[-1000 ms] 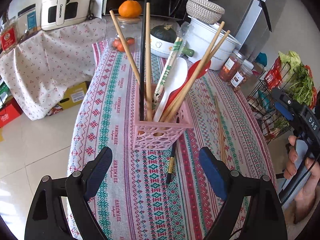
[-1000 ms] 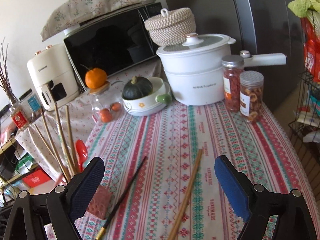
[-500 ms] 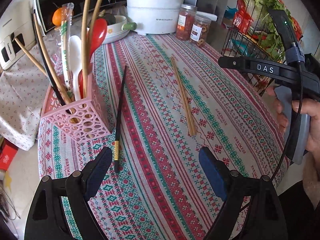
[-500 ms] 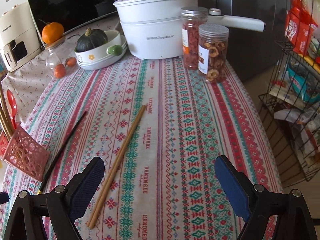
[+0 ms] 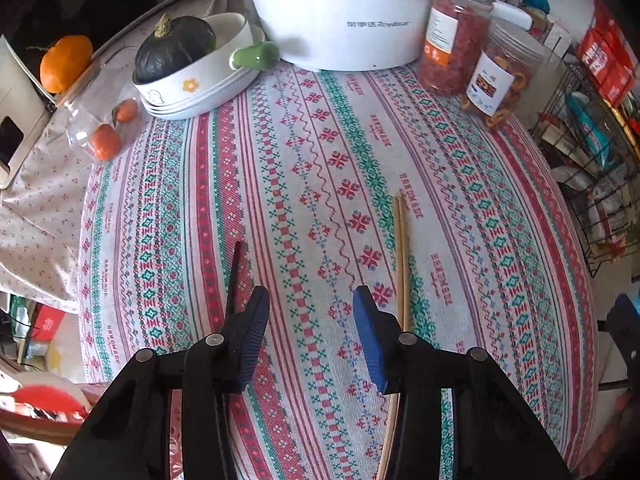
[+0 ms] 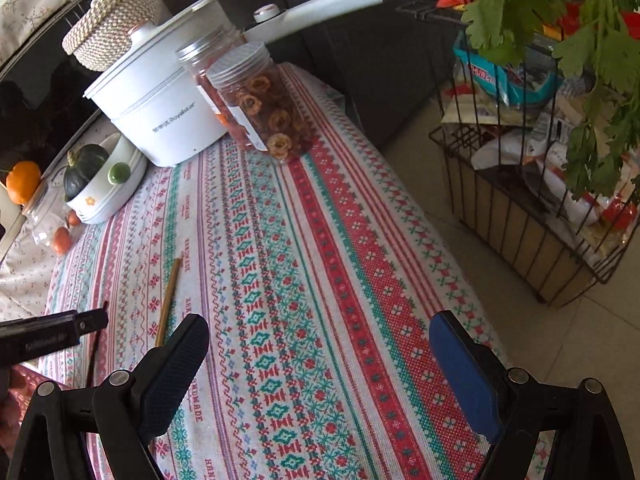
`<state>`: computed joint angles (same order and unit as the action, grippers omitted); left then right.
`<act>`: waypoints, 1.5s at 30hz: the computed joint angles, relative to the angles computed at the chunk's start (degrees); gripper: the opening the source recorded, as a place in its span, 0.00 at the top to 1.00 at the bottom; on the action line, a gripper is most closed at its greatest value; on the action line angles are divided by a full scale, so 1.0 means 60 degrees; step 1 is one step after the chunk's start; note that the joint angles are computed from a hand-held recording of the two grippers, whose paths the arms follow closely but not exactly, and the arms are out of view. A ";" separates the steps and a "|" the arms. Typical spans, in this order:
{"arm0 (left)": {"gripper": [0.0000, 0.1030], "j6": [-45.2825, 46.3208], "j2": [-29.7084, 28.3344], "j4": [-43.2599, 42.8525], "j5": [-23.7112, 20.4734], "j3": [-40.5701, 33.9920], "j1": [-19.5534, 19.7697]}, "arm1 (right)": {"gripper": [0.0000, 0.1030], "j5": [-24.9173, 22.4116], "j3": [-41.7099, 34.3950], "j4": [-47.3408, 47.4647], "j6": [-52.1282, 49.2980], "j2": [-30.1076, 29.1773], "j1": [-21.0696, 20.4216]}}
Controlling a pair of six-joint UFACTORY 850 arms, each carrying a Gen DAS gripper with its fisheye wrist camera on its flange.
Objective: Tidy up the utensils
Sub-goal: 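Reach the left gripper down to the black chopstick while the right reaches the wooden chopstick pair, then grasp and lift the black chopstick with the left gripper while the right grasps the wooden pair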
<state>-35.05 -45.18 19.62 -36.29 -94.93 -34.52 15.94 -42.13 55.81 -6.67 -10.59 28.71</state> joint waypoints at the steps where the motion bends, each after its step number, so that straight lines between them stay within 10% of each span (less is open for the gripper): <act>1: 0.63 0.0090 -0.0279 -0.0195 -0.0307 -0.0470 0.0135 | 0.10 -0.0012 0.0016 -0.0600 0.0581 0.0028 -0.0043; 10: 0.84 -0.0166 -0.1616 -0.0435 -0.1973 -0.2259 0.0681 | 0.10 0.0186 0.0092 -0.3801 0.3587 0.0125 -0.0150; 27: 0.95 -0.1293 -0.1227 0.1038 -0.1146 -0.0998 0.0171 | 0.10 0.0361 -0.0016 -0.2984 0.2866 0.0029 0.0030; 36: 0.96 -0.3327 0.1165 0.3186 0.1309 0.2348 -0.0877 | 0.10 0.0147 -0.0385 -0.0778 0.0652 -0.0355 0.0245; 45: 0.96 -0.9705 0.4887 0.9572 0.3312 0.6386 -0.1232 | 0.11 -0.0306 -0.1388 0.1624 -0.1707 -0.1307 0.0513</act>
<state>-93.28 -15.86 77.05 -16.42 -56.61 -41.91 14.11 -50.46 65.56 -16.91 -18.43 31.79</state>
